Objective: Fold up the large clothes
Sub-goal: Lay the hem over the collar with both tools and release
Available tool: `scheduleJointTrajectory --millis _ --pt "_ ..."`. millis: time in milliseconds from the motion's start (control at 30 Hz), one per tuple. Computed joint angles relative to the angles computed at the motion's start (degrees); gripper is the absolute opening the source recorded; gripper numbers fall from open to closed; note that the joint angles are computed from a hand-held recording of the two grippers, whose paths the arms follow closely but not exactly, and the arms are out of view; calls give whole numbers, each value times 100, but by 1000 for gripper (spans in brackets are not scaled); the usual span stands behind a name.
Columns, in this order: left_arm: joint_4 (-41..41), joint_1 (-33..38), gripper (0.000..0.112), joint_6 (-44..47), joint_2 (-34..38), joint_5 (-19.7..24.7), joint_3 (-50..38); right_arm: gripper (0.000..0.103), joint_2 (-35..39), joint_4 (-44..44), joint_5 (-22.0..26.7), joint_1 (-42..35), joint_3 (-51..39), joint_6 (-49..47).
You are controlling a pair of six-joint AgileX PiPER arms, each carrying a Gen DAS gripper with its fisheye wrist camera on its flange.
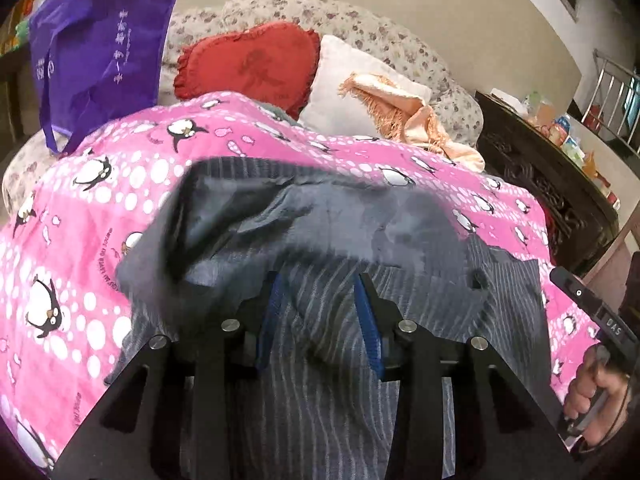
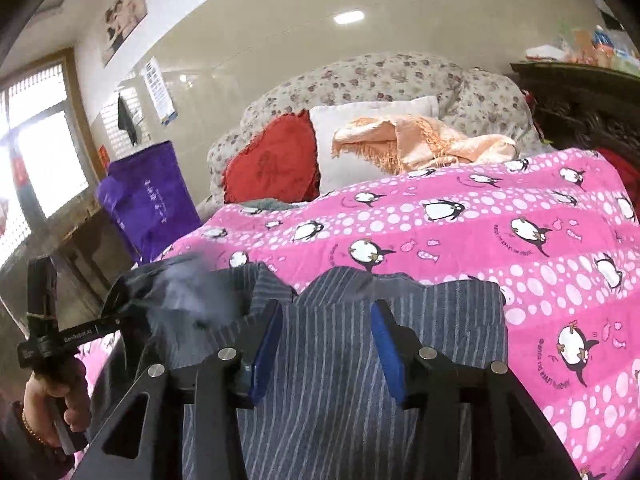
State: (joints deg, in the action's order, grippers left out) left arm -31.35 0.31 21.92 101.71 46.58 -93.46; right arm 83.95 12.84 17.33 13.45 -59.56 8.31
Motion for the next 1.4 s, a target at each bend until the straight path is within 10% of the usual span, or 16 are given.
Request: scheduleJointTrajectory --millis 267,400,533,667,867,967,1100,1233,1300,1400 --pt "591 -357 37 -69 -34 -1084 965 44 1122 -1077 957 1127 -1184 834" --pt "-1074 369 37 644 60 -759 1203 44 2305 -2681 1763 1281 -2206 2097" --pt "-1644 557 37 1007 120 -692 1269 45 2424 -3778 1193 1212 -2171 2992" --pt "-2142 706 37 1311 181 -562 1298 89 2681 -4518 1063 1053 -2283 3661" --pt "-2370 838 37 1390 197 -330 1241 91 2835 -3517 676 656 -2428 2938" --pt "-2444 885 37 1439 203 -250 1244 66 2798 -4790 1166 865 -2632 4186" --pt "-2491 935 37 1471 221 -145 1211 66 1977 -5430 1222 1146 -2241 4997" --pt "-2634 968 37 1564 225 -92 1242 62 1549 -3690 1404 1571 -2251 3255" --pt "-2764 1018 38 1666 236 -18 1256 28 1743 -2694 1853 1848 -2513 2397" --pt "-2791 1020 39 1681 226 -3 1267 22 2434 -1744 2528 1827 -3126 1727"
